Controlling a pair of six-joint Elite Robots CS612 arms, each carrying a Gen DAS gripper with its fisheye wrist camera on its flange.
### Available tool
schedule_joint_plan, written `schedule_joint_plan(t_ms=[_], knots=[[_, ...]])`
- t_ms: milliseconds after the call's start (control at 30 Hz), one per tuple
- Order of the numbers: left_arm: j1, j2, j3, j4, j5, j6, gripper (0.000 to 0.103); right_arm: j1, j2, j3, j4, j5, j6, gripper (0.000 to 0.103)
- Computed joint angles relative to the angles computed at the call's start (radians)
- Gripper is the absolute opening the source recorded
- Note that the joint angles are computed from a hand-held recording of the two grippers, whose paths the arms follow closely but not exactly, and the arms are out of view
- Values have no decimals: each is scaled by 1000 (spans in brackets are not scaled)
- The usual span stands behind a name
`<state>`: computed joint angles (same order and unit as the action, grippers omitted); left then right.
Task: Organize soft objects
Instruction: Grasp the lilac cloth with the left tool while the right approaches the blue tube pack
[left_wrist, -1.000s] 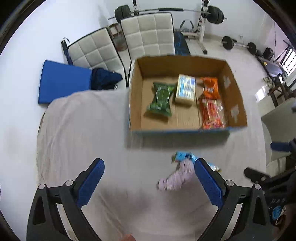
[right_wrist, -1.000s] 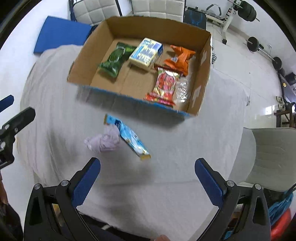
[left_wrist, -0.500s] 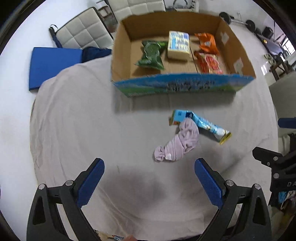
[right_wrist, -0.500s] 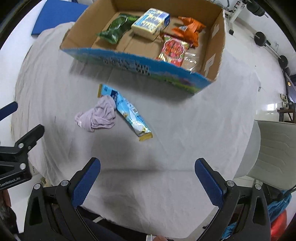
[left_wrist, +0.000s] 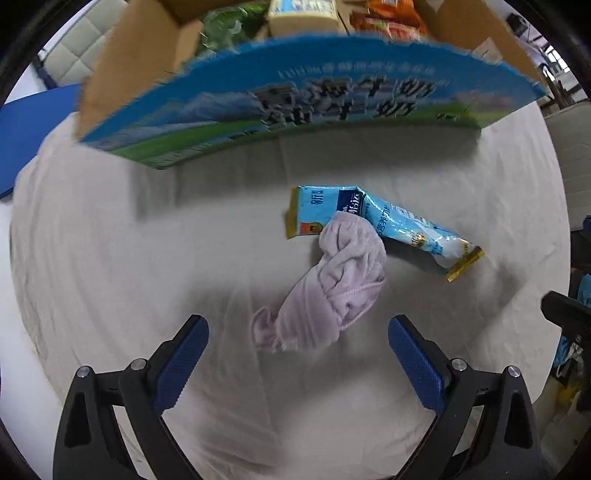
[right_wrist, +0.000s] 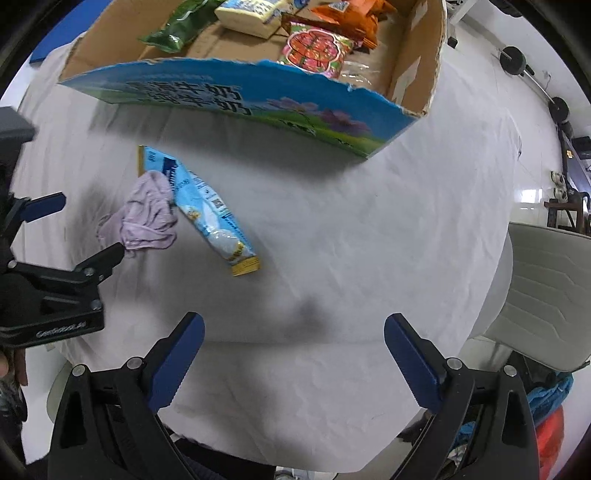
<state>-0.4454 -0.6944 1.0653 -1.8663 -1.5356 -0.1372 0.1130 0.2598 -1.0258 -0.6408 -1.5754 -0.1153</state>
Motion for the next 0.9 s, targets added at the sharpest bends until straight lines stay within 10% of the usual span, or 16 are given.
schedule_joint_plan(t_ms=[200, 467, 900], knots=[[0, 55, -49, 55, -41, 28, 99, -4, 3, 15, 5, 9, 19, 100], [9, 87, -68, 85, -87, 20, 58, -6, 1, 15, 35, -6, 15, 87], [56, 0, 66, -40, -130, -88, 45, 8, 2, 9, 10, 30, -11, 87]])
